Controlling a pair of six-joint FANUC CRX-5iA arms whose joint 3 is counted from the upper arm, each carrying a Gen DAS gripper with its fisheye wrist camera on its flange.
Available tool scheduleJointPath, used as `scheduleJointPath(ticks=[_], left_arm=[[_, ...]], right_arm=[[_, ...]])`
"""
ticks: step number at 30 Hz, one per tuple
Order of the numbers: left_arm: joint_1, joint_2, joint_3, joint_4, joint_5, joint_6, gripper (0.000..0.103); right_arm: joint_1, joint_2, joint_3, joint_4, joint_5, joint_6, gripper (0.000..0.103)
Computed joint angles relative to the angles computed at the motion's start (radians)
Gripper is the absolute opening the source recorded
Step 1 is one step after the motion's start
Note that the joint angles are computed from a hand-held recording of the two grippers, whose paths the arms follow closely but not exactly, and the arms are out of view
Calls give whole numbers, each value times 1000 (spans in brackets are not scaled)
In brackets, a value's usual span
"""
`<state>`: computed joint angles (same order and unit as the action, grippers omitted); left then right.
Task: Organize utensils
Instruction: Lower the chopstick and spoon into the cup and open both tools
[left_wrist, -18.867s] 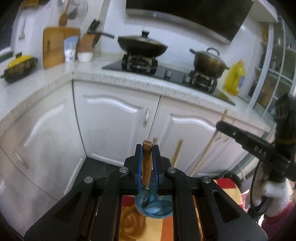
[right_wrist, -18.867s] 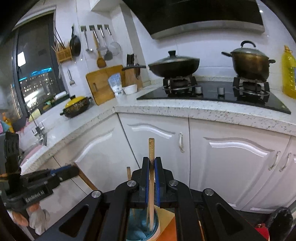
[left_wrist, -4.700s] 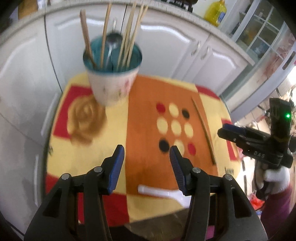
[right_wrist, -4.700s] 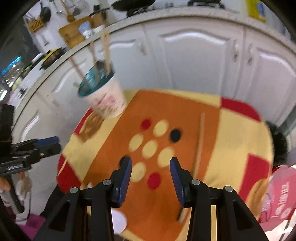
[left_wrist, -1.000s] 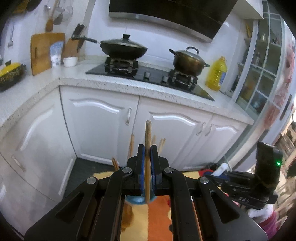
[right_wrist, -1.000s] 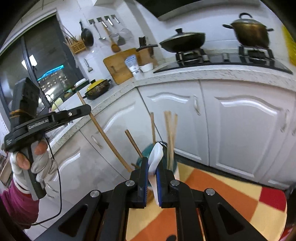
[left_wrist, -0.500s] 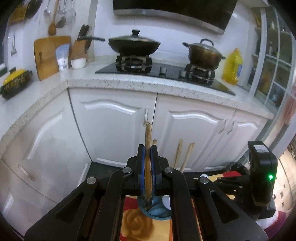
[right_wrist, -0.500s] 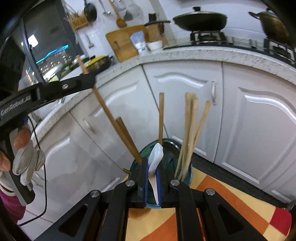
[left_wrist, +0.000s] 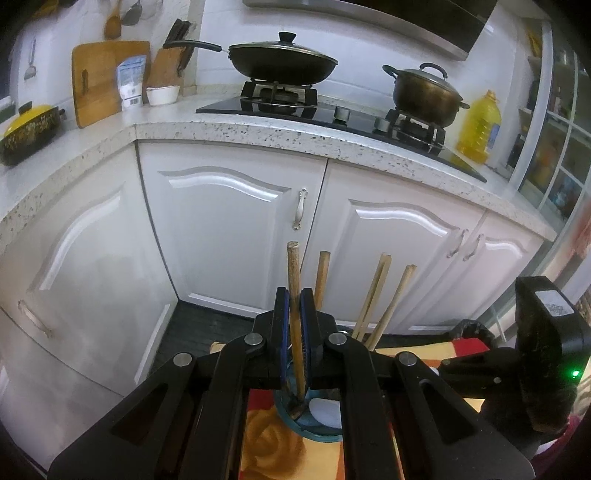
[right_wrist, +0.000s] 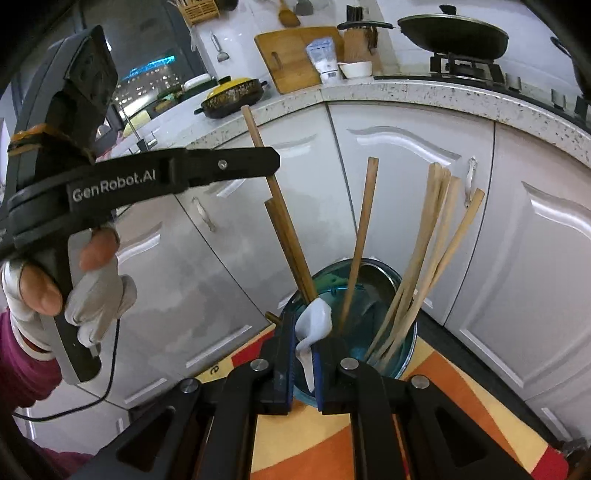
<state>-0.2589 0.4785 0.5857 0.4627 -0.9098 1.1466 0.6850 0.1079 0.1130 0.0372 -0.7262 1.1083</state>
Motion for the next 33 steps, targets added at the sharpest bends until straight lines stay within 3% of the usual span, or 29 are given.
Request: scheduleJointPath(ticks=[3,7,12,16,20,23,28,31,33], left_arm=[[0,1,-1,-4,-7,3,4],[-4,7,3,-2,-17,4,4],[-3,7,0,1,-18,11,4],[-1,12,3,-2,-22,21,4],[-1,16,6,-3,-34,21,4],[-4,13,-1,-3,-35,16,5],[-6,20,3,-3,-55,32,9],[-2,-7,-40,30,-40,13,22],[-1,-29,-70,43,-25,-4,45]], right_arm=[[7,-2,-9,20,-12,1,7],[34,-2,-30,172,-37,-66,8],[25,41,75,57,-162,189,8],[2,63,99,-8,-179,245,8],[-32,54,74,-72,-135,182,12],[-36,8,14,-92,-82,133,33],[-23,-92,-131,-7,34,-61,35],[-1,-148,-221,76,99,-223,35],[20,-182,-284,175,124,-361,38]])
